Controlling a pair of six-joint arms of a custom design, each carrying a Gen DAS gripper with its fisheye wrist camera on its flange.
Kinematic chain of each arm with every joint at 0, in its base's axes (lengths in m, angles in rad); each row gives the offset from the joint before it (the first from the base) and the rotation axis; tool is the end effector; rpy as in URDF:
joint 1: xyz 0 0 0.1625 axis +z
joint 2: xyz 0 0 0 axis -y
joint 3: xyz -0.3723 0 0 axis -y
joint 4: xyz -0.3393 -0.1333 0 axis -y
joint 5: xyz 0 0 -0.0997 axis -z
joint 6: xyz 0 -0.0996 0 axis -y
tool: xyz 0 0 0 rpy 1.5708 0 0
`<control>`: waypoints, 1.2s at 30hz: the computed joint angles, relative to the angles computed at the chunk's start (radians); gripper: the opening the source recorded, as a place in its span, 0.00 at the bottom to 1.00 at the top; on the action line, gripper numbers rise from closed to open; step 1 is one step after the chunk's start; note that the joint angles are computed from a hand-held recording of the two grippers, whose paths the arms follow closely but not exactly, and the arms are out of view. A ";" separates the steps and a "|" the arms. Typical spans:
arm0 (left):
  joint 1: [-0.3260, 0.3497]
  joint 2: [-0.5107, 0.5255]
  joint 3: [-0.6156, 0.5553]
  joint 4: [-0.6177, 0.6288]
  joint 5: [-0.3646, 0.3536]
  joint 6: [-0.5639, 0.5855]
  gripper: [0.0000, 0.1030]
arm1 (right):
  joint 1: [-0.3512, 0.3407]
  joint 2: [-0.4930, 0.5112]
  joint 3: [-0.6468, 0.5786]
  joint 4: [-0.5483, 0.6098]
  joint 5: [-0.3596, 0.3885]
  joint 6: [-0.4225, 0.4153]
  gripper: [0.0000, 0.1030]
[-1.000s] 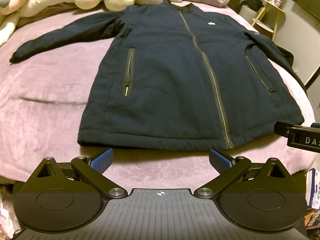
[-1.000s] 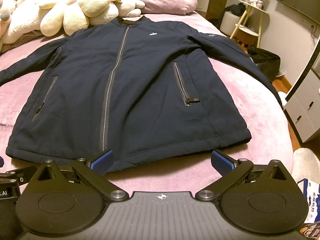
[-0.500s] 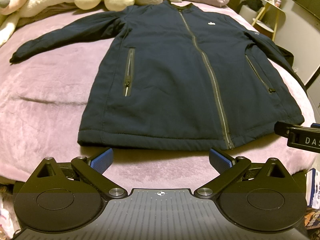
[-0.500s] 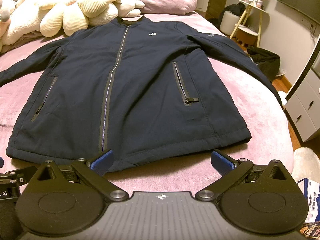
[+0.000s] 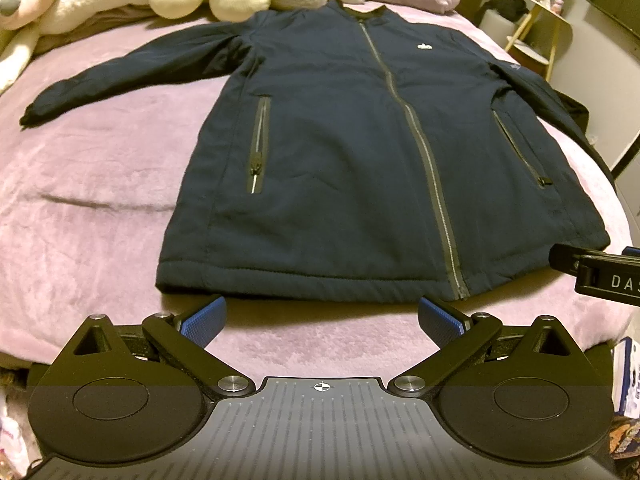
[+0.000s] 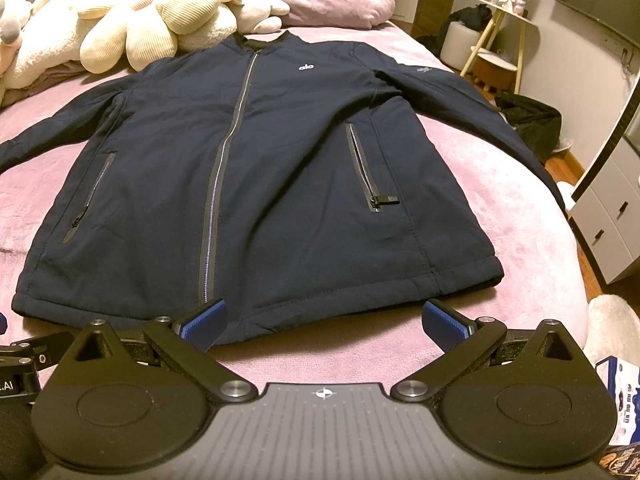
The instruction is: Fold large clothes
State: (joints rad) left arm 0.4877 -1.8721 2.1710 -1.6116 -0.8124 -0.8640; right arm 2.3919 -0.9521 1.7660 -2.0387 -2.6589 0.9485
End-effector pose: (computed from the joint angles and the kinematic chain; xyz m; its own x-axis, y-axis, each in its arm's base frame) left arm -0.1631 -0.3150 0.3228 -0.7697 0.1253 -0.6259 0.4139 0.8445 -0.3399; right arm 0.4164 -0.3261 0.1418 -0.6157 0.2035 0.7613 -0.3230 0.8160 -0.4794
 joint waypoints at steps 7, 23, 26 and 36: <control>0.004 0.003 -0.002 -0.003 0.000 0.003 1.00 | -0.004 0.000 0.002 -0.005 0.004 -0.003 1.00; 0.026 0.032 -0.014 -0.024 -0.001 0.018 1.00 | -0.024 -0.011 0.027 -0.053 0.018 -0.026 1.00; 0.035 0.036 -0.013 -0.039 -0.003 0.031 1.00 | -0.029 -0.015 0.037 -0.075 0.023 -0.040 1.00; 0.087 0.073 -0.020 -0.129 -0.017 0.100 1.00 | -0.060 -0.032 0.102 -0.240 0.056 -0.131 1.00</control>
State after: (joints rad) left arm 0.5746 -1.7993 2.1514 -1.7410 -0.8290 -0.7638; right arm 2.3316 -0.9839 1.8684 -2.2788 -2.6031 0.8179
